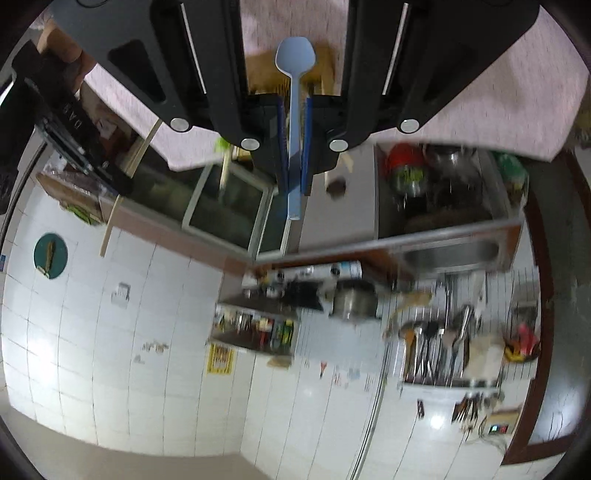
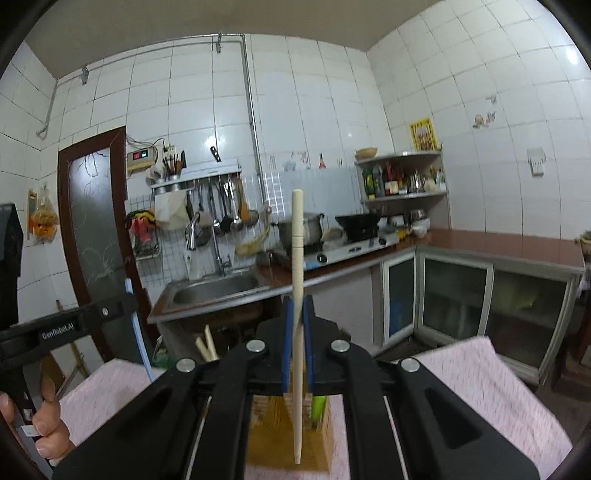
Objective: Organize utensils
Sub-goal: 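Lift the light blue spoon into the holder while the right tool lowers the chopstick in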
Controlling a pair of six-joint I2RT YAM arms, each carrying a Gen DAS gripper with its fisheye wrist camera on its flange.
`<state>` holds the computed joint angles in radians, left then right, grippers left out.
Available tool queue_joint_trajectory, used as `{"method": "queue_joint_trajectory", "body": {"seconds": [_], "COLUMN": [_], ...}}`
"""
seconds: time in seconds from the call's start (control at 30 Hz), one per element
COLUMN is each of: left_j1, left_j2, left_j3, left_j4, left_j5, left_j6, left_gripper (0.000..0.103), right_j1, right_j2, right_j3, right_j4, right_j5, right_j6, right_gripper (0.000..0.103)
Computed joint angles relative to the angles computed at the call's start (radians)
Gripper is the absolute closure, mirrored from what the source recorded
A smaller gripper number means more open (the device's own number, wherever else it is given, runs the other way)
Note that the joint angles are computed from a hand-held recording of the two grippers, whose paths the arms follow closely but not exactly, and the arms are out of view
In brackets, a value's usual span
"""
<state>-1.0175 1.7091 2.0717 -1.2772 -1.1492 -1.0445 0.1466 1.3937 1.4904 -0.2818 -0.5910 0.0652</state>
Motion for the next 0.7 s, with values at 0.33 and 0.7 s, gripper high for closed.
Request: {"method": "queue_joint_trajectory", "body": {"seconds": [0.33,0.7], "left_j1": [0.164,0.173], "left_j2": [-0.087,-0.108], "left_j3": [-0.362,-0.626], "left_j4": [0.611,0.726], "left_j5": [0.083,0.131], "left_j6": [0.391,0.328], "left_gripper": [0.097,0.097], "right_j1": [0.103,0.119], "right_j2": [0.125,0.192], "right_j3": [-0.008,-0.190], "right_j4": [0.173,0.294], "right_j5": [0.084,0.094], "right_j6": [-0.030,-0.083], "right_gripper": [0.097,0.097]}}
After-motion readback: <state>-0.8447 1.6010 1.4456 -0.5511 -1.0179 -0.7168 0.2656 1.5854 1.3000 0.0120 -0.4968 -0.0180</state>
